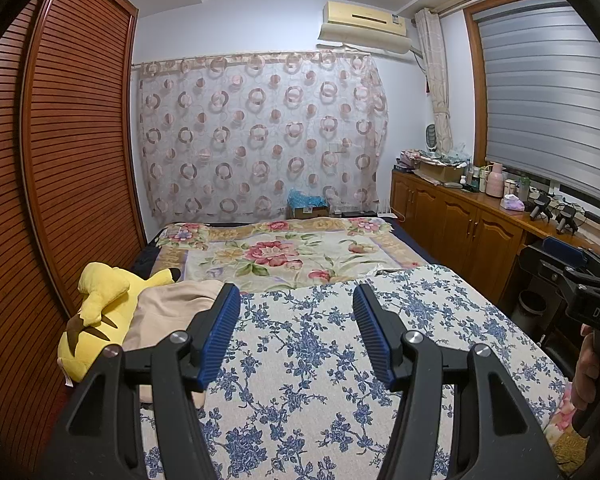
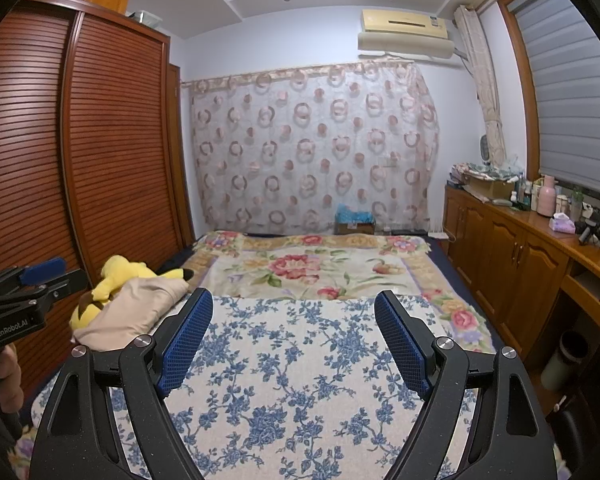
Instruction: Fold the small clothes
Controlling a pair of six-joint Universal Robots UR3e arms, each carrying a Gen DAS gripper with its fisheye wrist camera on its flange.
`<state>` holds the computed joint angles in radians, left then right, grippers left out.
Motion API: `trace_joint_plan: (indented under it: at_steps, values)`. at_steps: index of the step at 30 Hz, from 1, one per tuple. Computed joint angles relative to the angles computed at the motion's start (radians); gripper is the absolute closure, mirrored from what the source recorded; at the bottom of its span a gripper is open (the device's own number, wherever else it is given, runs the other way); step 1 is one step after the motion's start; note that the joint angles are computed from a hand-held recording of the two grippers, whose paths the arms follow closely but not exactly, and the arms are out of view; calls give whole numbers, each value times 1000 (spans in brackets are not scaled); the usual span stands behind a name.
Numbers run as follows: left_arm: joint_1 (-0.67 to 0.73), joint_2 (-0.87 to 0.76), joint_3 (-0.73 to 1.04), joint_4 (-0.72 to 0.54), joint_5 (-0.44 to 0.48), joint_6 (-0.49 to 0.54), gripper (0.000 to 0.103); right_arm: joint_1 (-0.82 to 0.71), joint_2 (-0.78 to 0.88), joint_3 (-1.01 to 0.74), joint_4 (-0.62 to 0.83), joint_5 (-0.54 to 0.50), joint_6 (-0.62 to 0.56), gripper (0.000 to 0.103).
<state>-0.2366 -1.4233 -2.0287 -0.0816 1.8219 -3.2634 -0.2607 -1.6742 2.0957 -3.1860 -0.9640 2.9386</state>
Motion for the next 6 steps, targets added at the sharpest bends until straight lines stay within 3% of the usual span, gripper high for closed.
trace_joint_plan:
  at_steps: [6]
  values:
    - [-4,4,8,-13,3,-1,45,-2,-1,-1,3,3,0,18]
